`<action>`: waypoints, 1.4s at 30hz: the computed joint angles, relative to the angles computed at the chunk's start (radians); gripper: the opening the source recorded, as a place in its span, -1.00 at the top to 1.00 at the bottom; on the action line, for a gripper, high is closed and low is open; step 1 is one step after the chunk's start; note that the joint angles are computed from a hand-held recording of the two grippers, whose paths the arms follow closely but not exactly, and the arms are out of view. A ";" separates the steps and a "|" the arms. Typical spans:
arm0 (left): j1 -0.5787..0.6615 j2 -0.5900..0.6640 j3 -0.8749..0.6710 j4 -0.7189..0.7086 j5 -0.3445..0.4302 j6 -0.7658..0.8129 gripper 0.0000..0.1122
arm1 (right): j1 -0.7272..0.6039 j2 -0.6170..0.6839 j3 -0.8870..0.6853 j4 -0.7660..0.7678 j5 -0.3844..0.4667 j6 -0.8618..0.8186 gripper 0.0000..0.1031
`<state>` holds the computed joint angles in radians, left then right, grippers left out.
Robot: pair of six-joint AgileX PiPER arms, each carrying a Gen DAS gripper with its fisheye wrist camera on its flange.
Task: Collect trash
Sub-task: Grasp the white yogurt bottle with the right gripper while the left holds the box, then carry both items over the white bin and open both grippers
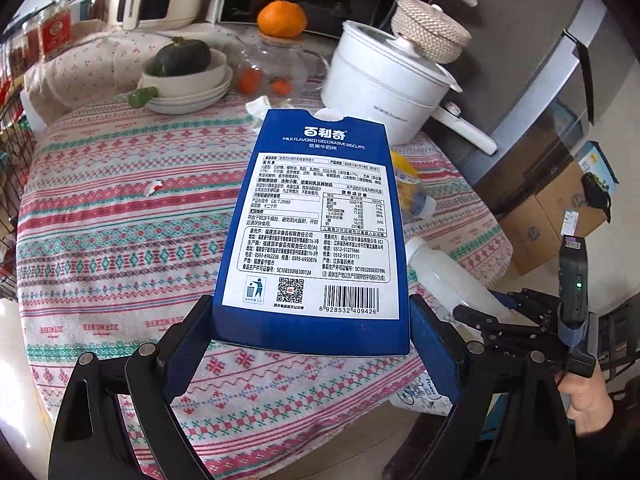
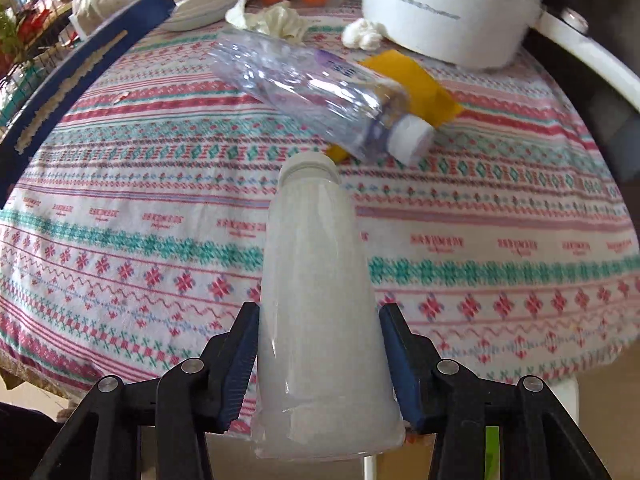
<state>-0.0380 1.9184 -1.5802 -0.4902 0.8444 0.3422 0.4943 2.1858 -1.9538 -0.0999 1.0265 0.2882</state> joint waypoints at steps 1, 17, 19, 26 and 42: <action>-0.019 -0.008 0.009 0.005 -0.006 0.000 -0.67 | -0.004 -0.028 0.056 -0.012 -0.026 0.028 -0.03; -0.135 -0.023 0.056 0.067 -0.047 -0.036 -0.67 | -0.073 -0.019 0.171 0.070 -0.082 0.066 -0.01; -0.136 -0.023 0.052 0.060 -0.045 -0.026 -0.67 | -0.096 -0.048 0.209 0.129 -0.115 0.046 0.00; -0.177 -0.038 0.056 0.044 -0.028 0.005 -0.67 | -0.147 -0.210 0.370 0.216 -0.212 0.020 0.00; -0.496 0.006 0.107 0.110 0.022 0.057 -0.68 | -0.322 -0.669 0.898 0.174 -0.291 0.148 -0.01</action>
